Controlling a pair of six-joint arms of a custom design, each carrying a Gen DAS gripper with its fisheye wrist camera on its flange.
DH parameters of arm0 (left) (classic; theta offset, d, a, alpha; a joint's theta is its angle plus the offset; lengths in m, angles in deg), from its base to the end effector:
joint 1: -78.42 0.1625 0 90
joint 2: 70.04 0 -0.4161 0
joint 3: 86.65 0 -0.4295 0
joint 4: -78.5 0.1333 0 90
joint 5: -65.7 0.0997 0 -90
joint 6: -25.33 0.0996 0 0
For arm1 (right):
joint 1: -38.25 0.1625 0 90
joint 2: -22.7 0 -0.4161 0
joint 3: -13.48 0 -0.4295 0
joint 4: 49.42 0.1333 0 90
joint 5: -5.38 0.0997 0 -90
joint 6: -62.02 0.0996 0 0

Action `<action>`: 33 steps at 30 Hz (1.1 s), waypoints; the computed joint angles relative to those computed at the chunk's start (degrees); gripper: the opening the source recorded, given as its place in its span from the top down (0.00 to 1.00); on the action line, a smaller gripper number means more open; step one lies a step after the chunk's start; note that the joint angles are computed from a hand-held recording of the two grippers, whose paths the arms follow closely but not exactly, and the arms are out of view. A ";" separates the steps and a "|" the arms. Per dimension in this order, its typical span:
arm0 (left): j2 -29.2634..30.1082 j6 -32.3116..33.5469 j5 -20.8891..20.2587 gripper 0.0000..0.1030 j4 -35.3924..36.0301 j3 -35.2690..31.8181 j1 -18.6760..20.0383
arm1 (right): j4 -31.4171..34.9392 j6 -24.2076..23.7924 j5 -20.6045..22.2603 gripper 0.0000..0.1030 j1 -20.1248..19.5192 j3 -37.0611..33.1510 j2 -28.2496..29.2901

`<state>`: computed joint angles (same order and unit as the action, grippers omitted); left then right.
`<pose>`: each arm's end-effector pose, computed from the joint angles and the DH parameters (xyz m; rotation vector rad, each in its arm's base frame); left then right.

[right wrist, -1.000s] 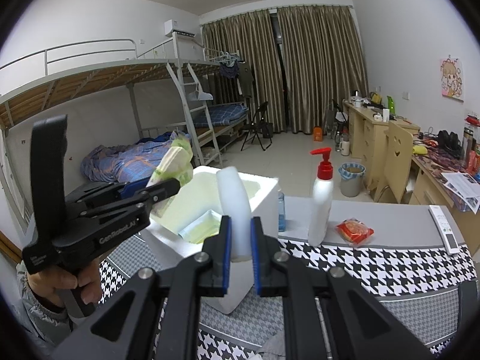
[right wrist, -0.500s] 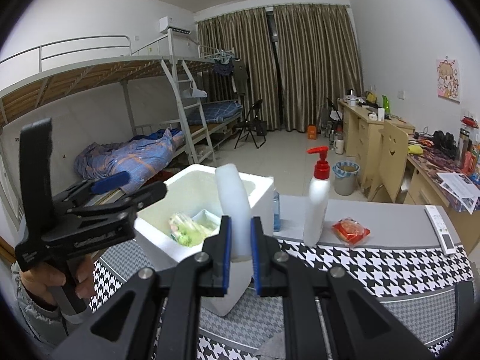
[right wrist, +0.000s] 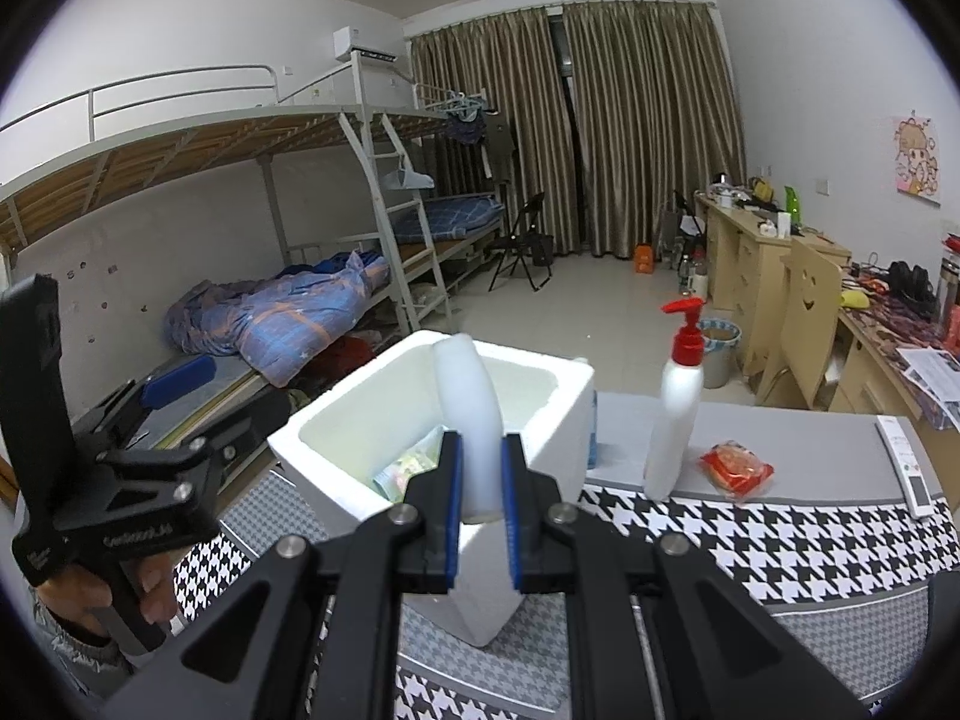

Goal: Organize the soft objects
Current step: 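Open the left gripper to drop the snack bag into the box while the right gripper drops the roll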

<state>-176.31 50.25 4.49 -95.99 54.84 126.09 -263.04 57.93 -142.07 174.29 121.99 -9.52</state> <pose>-0.1121 -0.3923 0.3328 1.1450 2.2557 -1.2364 0.4379 -0.3538 0.0041 0.4427 -2.1644 1.3004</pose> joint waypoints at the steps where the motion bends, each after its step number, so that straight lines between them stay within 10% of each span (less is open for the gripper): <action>1: -0.23 -0.04 -0.03 0.01 0.21 0.01 0.14 | 0.38 0.04 0.01 0.85 -0.07 -0.22 0.07; 33: -4.45 0.57 -0.31 0.01 1.29 0.45 3.46 | 7.16 -0.54 5.23 0.84 -2.81 -6.74 3.09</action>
<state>-180.76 50.82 4.19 -94.70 55.29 129.56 -255.88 57.38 -136.84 171.47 115.25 -6.43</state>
